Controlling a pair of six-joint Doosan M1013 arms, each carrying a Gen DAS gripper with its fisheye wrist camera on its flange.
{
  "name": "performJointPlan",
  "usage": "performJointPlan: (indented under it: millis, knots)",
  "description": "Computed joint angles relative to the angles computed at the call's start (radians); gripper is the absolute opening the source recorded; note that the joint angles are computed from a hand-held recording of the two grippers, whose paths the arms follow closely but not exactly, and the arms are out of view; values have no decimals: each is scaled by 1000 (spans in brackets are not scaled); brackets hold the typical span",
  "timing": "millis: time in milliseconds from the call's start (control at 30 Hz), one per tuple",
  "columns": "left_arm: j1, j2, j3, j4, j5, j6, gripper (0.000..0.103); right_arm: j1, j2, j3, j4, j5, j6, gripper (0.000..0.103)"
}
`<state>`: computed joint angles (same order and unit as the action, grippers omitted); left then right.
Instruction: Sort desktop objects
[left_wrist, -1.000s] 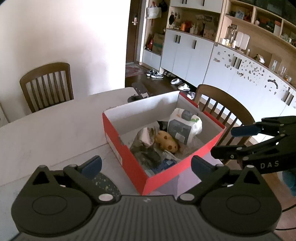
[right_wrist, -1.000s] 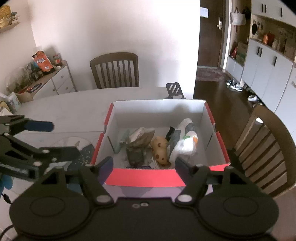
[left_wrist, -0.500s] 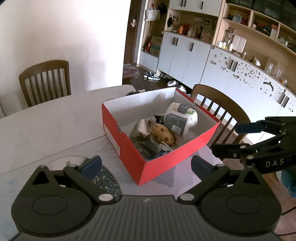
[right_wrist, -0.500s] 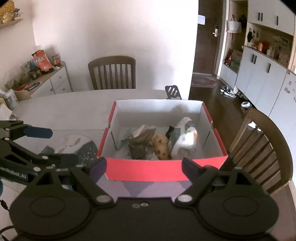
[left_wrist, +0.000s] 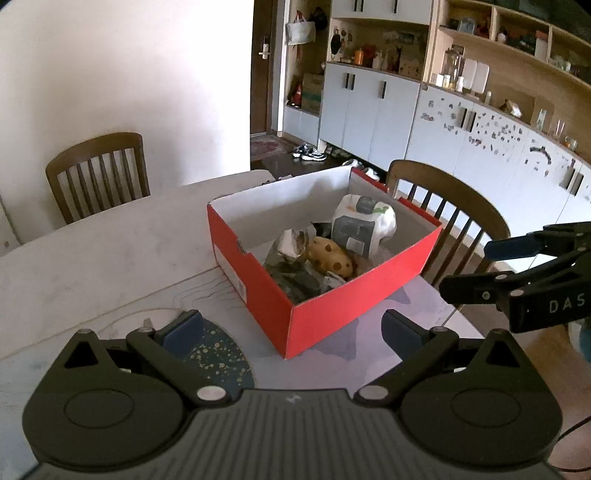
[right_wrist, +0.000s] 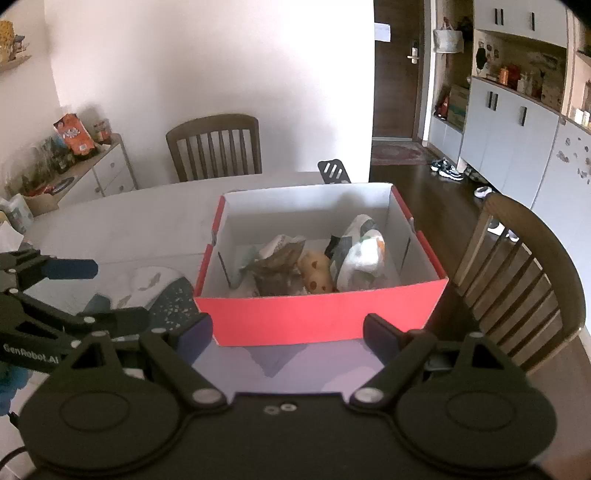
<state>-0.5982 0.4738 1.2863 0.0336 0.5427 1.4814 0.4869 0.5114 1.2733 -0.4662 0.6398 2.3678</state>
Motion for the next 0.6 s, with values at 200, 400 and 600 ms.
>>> performJointPlan:
  millis: [200, 400, 600]
  knots:
    - [5, -1, 2, -44, 27, 4, 103, 3, -4, 9, 22, 4, -1, 89]
    - [7, -2, 6, -37, 32, -7, 103, 7, -4, 8, 22, 10, -1, 89]
    - [11, -12, 26, -17, 21, -23, 103, 8, -3, 7, 21, 12, 0, 89]
